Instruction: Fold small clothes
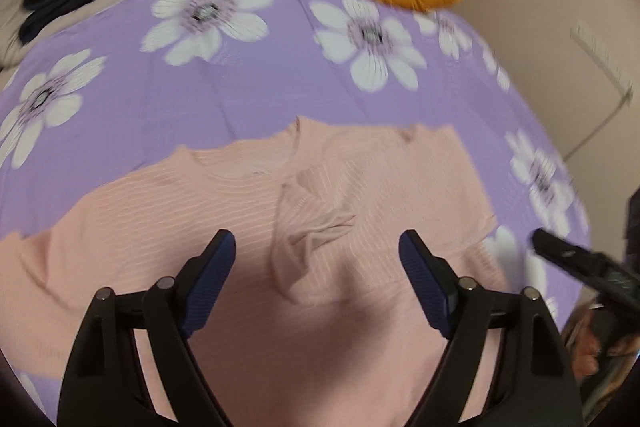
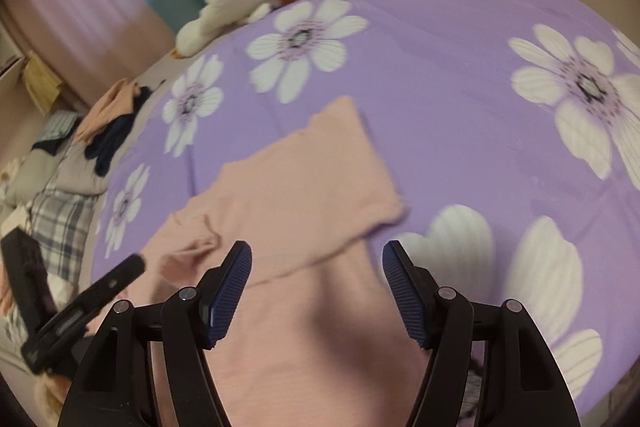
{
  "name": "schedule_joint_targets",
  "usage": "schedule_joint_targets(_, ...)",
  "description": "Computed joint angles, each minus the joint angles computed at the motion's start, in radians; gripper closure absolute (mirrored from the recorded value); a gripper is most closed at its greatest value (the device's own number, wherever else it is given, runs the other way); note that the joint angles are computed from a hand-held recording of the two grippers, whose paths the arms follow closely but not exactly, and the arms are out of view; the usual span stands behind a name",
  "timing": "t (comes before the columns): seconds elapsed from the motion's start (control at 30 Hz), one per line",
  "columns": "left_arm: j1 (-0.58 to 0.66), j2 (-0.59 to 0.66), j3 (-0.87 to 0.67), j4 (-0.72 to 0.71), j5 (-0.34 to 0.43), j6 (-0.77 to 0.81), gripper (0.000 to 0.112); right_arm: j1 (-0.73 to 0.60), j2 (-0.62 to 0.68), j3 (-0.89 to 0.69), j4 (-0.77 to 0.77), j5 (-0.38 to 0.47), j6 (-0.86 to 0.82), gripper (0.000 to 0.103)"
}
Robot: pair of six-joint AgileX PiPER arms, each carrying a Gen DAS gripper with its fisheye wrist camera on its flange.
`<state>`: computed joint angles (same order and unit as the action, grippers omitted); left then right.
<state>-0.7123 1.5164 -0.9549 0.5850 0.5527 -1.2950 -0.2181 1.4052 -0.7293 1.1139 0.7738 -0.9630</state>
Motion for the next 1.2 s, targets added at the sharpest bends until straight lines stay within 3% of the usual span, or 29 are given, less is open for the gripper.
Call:
schedule_joint_targets(0.17,0.048,0.133,-0.054,-0.115,-0.023,0.160,0.050,-0.083,0.025,0.022,0.018,0.035,-0.053,0.035)
schedule_joint_targets(0.27,0.066,0.176,-0.070,-0.102,-0.009,0.132,0.074,-0.092,0.043,0.025,0.019,0.029,-0.064,0.035)
schedule_joint_targets(0.33,0.078,0.165,-0.050,-0.087,-0.036,0.099,0.095,-0.099,0.052,0.029,0.022,0.031,-0.075,0.035)
schedule_joint_targets(0.4,0.091,0.127,-0.018,-0.057,-0.064,0.039,0.106,-0.101,0.061,0.031,0.029,0.032,-0.082,0.035)
schedule_joint_targets(0.57,0.119,0.019,0.027,-0.031,-0.082,-0.047,0.108,-0.095,0.073,0.034,0.035,0.022,-0.088,0.035)
schedule_joint_targets(0.83,0.143,-0.181,0.096,0.054,-0.042,-0.189,0.108,-0.071,0.072,0.036,0.040,0.019,-0.086,0.035)
schedule_joint_targets(1.07,0.189,-0.293,0.178,0.071,-0.019,-0.232,0.108,-0.035,0.076,0.033,0.048,0.004,-0.082,0.035)
schedule_joint_targets(1.2,0.260,-0.344,0.254,0.012,-0.063,-0.206,0.108,-0.007,0.082,0.027,0.045,-0.008,-0.073,0.035)
